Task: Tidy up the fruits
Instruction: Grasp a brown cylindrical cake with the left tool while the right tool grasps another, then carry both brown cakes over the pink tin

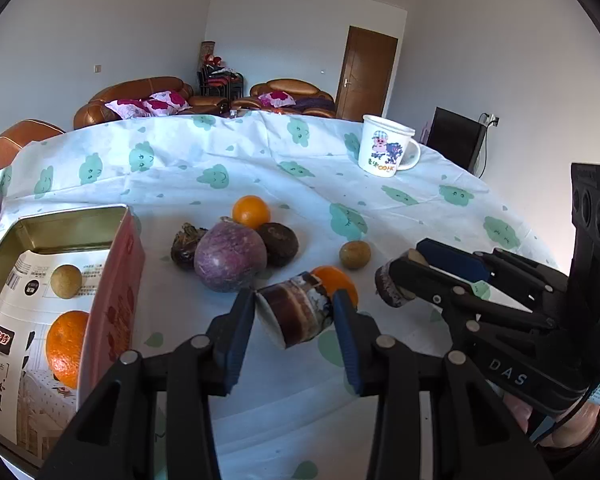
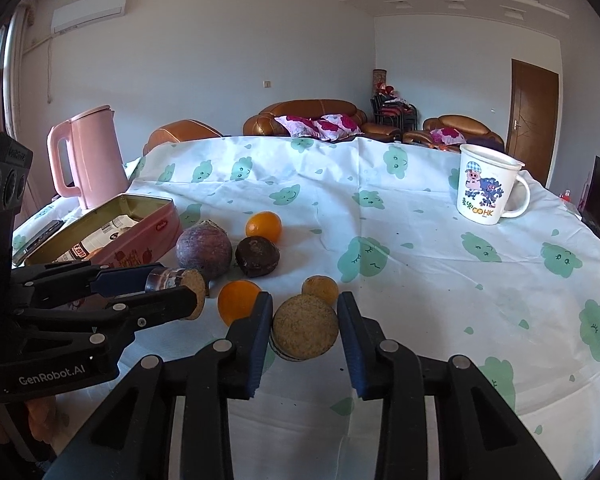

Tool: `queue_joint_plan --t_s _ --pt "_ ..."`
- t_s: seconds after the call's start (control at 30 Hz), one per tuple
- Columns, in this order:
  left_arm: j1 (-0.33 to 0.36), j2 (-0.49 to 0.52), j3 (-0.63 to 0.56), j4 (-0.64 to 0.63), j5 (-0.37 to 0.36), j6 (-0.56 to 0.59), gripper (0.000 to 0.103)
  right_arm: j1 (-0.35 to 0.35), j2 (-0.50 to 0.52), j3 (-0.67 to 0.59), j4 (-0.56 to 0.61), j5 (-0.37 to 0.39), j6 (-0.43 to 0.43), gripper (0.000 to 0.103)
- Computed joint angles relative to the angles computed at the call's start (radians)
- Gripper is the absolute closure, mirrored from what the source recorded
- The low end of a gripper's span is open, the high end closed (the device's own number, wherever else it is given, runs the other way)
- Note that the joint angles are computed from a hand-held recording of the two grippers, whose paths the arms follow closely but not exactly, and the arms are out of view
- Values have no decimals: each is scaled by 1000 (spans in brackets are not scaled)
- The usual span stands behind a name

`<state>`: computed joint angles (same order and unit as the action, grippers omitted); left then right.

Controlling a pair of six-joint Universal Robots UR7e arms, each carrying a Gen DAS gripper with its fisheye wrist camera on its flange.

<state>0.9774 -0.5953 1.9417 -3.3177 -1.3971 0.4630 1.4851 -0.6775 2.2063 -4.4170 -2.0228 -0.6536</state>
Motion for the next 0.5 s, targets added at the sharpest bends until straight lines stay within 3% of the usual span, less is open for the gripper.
queue_joint_plan --t_s 0.5 --pt "-7 7 48 -177 -3 42 61 -6 57 15 -200 91 -77 68"
